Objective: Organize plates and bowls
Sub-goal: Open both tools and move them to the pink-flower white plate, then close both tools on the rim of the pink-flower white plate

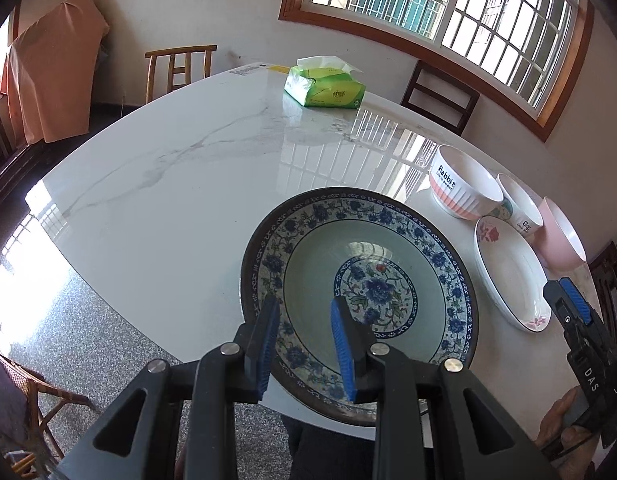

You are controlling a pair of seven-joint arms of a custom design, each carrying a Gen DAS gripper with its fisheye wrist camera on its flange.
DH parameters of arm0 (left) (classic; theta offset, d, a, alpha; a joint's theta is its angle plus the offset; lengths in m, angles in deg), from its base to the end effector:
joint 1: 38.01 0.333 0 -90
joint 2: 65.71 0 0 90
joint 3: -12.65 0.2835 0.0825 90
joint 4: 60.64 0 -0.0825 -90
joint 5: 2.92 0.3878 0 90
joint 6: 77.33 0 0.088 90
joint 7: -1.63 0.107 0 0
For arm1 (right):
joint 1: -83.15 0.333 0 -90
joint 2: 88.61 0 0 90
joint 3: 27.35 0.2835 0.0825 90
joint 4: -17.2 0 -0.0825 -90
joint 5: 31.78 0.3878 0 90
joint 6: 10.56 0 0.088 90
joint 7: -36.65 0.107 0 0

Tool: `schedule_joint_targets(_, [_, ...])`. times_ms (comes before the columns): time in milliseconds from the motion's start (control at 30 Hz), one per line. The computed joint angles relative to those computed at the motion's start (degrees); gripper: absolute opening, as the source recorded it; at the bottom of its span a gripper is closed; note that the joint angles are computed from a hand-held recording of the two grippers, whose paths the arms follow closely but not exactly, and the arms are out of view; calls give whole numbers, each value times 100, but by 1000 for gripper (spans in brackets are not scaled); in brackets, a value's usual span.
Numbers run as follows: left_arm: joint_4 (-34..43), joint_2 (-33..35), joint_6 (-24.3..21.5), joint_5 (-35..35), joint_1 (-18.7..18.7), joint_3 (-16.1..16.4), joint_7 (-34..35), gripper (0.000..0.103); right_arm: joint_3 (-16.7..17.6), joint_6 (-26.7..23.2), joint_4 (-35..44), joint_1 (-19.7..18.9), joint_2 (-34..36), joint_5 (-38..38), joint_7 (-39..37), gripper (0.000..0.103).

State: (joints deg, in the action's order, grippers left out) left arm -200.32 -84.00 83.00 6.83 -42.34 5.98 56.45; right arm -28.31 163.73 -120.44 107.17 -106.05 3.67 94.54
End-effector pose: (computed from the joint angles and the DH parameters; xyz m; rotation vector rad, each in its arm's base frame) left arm 0.4880 -0.1049 0.4666 -2.1099 1.5974 -0.7847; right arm 0.4791 0.1550 0.5004 -1.8460 1.2575 -0.5558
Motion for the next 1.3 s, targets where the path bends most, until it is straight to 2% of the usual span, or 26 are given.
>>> schedule_joint_targets(67, [68, 53, 7, -202, -191, 64, 212, 27, -112, 103, -134, -159, -106, 128, 193, 61])
schedule_joint_targets(200, [304, 247, -12, -805, -595, 191, 774, 27, 25, -1, -291, -1000, -107, -291, 1071, 61])
schedule_joint_targets(267, [486, 384, -55, -1134, -750, 212, 1052, 27, -117, -129, -315, -1170, -69, -335, 1310, 61])
schedule_joint_targets(333, [733, 552, -137, -1546, -909, 246, 1425, 29, -340, -315, -250, -1204, 22, -219, 1362, 61])
schedule_joint_targets(400, [1045, 755, -260, -2015, -1028, 251, 1828, 42, -743, -468, -142, -947, 48, 397, 1019, 60])
schedule_joint_targets(433, [1201, 867, -276, -2138, -1025, 202, 1942, 44, -816, -468, -116, -912, 57, 610, 871, 60])
schedule_joint_targets(500, [1570, 1143, -329, -2111, -940, 48, 1997, 44, -912, -726, -7, -916, 129, 909, 613, 60])
schedule_joint_targets(567, [2012, 1470, -500, -2363, -902, -46, 2250, 44, -1047, -1087, 176, -883, 243, 1421, 285, 57])
schedule_joint_targets(667, [2765, 2064, -866, -2372, -749, -232, 2274, 44, -1001, -1640, 458, -1047, 470, 1612, 107, 46])
schedule_joint_targets(733, [3207, 2434, -1061, -2664, -612, -379, 2454, 44, -964, -1949, 659, -1156, 640, 1788, -26, 40])
schedule_joint_targets(867, [3943, 3077, -1359, -2787, -404, -590, 2377, 44, -890, -2596, 1043, -1433, 978, 2165, -194, 38])
schedule_joint_targets(933, [4291, 3355, -1550, -2318, -452, -557, 2025, 44, -824, -2791, 1181, -1585, 1113, 2349, -235, 38])
schedule_joint_targets(1100, [4740, 3762, -1783, -2023, -392, -677, 1810, 44, -652, -3509, 1626, -2025, 1534, 2545, -104, 38])
schedule_joint_targets(1200, [4734, 3803, -1678, -1642, -453, -646, 1625, 44, -491, -3600, 1705, -2200, 1613, 2602, -126, 36])
schedule_joint_targets(1300, [4755, 3854, -1692, -1614, -404, -708, 1614, 44, -369, -3524, 1709, -2246, 1609, 2483, -156, 36])
